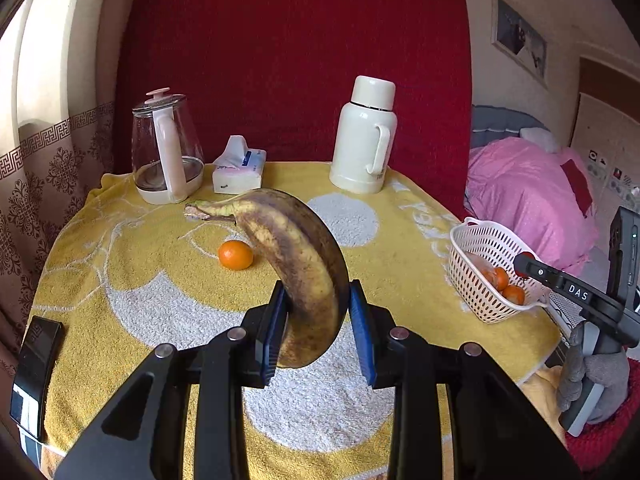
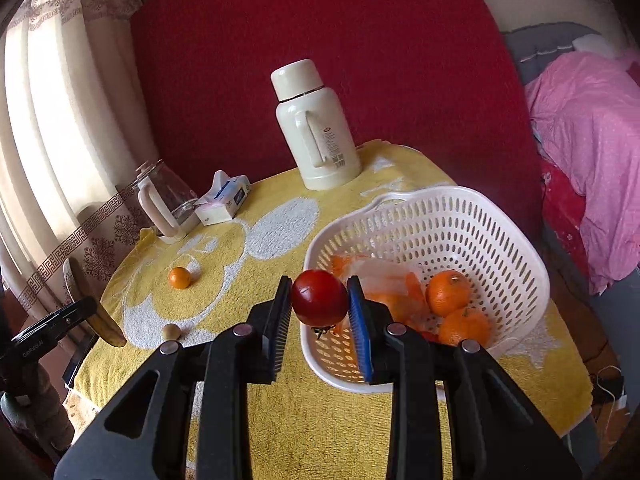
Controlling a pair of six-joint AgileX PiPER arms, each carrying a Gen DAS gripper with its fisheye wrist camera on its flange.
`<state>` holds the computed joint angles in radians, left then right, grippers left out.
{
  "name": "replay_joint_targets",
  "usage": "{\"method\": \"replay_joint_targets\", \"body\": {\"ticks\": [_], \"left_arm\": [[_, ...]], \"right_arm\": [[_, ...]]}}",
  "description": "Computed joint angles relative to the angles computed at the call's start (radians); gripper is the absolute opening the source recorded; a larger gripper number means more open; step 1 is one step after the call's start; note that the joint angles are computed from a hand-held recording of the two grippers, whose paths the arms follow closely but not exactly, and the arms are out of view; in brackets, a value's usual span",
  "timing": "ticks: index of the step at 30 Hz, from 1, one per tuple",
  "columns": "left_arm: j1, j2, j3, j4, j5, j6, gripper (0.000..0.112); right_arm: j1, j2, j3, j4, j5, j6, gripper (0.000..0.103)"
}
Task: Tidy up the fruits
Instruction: 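Drop the tomato into the basket with the right gripper while the left carries the banana, then lower the banana into the basket and open the left gripper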
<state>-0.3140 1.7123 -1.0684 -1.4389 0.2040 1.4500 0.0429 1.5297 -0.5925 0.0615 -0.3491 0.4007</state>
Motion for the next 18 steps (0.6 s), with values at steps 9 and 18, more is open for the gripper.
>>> {"method": "replay_joint_targets", "body": {"ticks": [9,18], "left_arm": [[-0.084,0.024,-0.065,0.280,-0.013,-0.264,0.031],[-0.181,0.126,-0.249,0.574,0.077,-0.555,0.031]], "right_arm": [[-0.189,-0.028,0.106,-0.177,-0.138,0.252,0.066],[-0.137,-0.024,0.165,0.265,-0.241,-0.055,0.075]]}}
